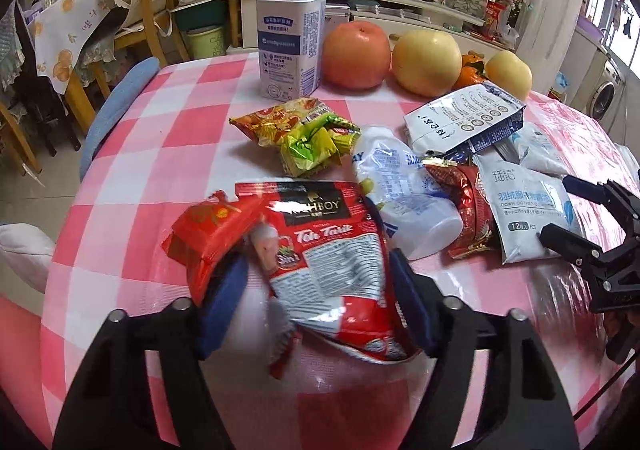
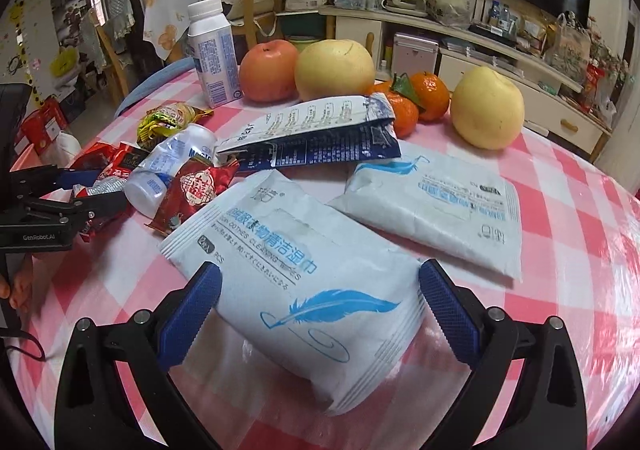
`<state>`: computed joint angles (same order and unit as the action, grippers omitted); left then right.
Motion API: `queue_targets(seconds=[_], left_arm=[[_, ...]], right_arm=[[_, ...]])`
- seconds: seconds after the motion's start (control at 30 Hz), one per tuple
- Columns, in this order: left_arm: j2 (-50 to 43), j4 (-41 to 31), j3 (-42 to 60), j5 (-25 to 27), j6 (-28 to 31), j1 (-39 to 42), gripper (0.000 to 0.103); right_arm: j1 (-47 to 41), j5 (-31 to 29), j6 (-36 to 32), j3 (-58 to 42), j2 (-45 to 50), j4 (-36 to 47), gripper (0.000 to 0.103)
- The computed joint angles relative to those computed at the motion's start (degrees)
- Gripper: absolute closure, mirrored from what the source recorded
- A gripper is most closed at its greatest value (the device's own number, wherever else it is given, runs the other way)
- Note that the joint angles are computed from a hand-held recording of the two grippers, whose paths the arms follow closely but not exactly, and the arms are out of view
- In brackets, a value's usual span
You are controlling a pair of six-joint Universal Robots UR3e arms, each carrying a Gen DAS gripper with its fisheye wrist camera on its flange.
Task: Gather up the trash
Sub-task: 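Grasp the red Teh Tarik pack with left tool while right grasps feather wipes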
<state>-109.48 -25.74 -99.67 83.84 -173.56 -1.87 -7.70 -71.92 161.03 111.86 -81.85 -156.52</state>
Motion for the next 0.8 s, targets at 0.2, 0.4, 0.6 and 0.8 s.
queue_targets(seconds=[0.2, 0.4, 0.6, 0.8], left_arm=[[0.9, 0.6, -1.3, -0.6, 0.7, 0.2, 0.047], [4.3, -1.8, -3.8, -2.5, 3.2, 1.0, 0.050], [8.8, -5.0, -7.2, -6.2, 5.1, 3.5, 0.051], [12.9, -7.1, -10.3, -11.3, 7.7, 7.4, 0.051]], right_arm=[[-2.0, 8.4, -6.5, -0.2, -3.6, 10.1, 0.004], [-2.8, 20.0, -19.8, 0.9, -10.5, 25.4, 0.004], [-0.7, 12.8, -13.1, 3.2, -10.4, 11.1, 0.004], [2.5, 3.0, -10.7, -1.6, -2.1, 4.2, 0.004]])
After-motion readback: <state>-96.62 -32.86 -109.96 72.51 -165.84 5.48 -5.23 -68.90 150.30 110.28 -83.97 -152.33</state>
